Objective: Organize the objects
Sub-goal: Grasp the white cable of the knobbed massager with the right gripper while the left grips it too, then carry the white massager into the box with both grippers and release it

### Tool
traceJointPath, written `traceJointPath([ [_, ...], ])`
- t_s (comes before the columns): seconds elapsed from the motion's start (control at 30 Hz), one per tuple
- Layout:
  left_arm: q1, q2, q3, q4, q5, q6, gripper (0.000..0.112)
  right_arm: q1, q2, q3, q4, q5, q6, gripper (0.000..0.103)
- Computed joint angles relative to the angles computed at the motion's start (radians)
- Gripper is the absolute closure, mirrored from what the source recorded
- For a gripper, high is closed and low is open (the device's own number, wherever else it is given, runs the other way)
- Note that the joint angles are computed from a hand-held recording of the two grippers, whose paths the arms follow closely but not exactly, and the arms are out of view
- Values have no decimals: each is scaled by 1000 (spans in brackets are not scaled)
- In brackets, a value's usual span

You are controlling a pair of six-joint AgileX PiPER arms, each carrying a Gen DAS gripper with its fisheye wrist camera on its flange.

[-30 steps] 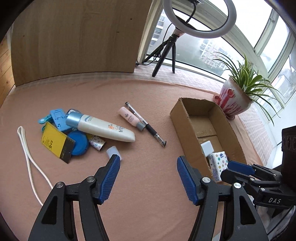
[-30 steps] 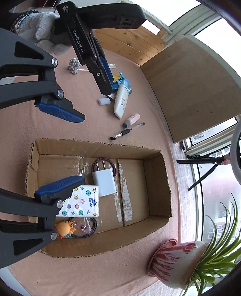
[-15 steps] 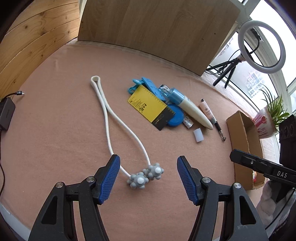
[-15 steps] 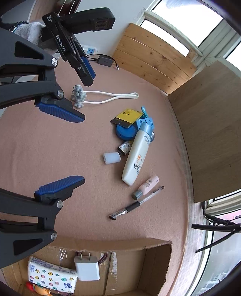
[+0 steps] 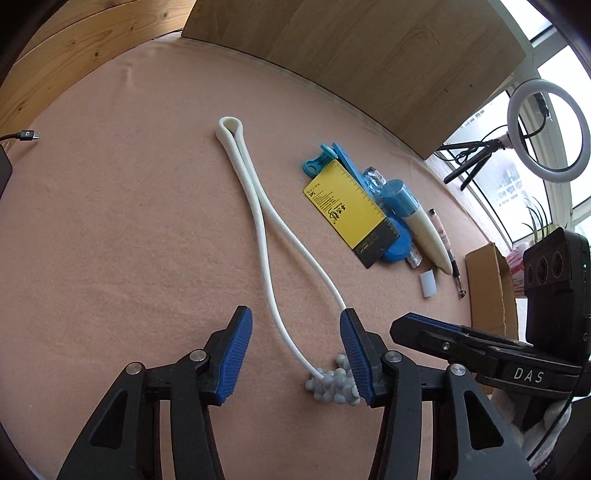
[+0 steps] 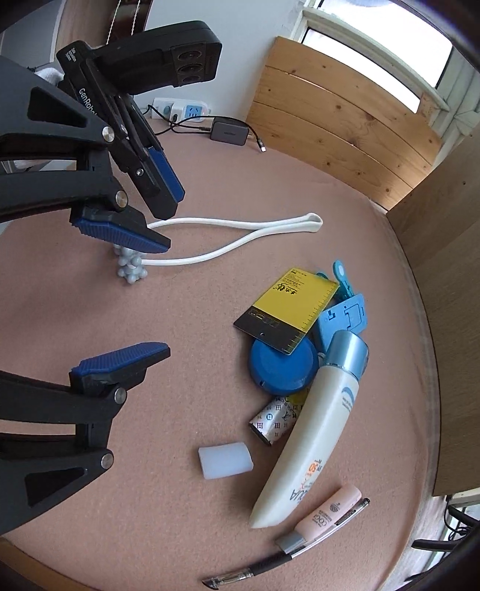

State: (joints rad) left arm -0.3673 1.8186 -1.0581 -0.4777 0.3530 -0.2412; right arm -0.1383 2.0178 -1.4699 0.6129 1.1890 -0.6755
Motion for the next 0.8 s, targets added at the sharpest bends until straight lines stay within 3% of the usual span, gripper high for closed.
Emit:
traceJointPath([
  [0.17, 26, 49, -50, -42, 35, 76, 73, 44, 21, 5, -12, -15, 30, 76],
  [0.43, 38, 83, -64, -108, 41, 151, 81, 79, 41, -1, -7, -12, 46, 80],
  [0.5, 41, 85, -58, -167, 39, 210, 84, 88, 52, -4, -9, -9, 49, 88],
  [0.57, 52, 83, -34, -321, 28, 344, 85, 94, 58, -1, -10, -5, 47, 94],
  [0.63, 51, 85, -22, -391, 21, 399, 85, 98, 49, 17, -19, -26, 46, 96],
  [0.8, 17, 89, -33, -354, 18, 363, 92, 92, -13, 100, -41, -103, -1, 98],
])
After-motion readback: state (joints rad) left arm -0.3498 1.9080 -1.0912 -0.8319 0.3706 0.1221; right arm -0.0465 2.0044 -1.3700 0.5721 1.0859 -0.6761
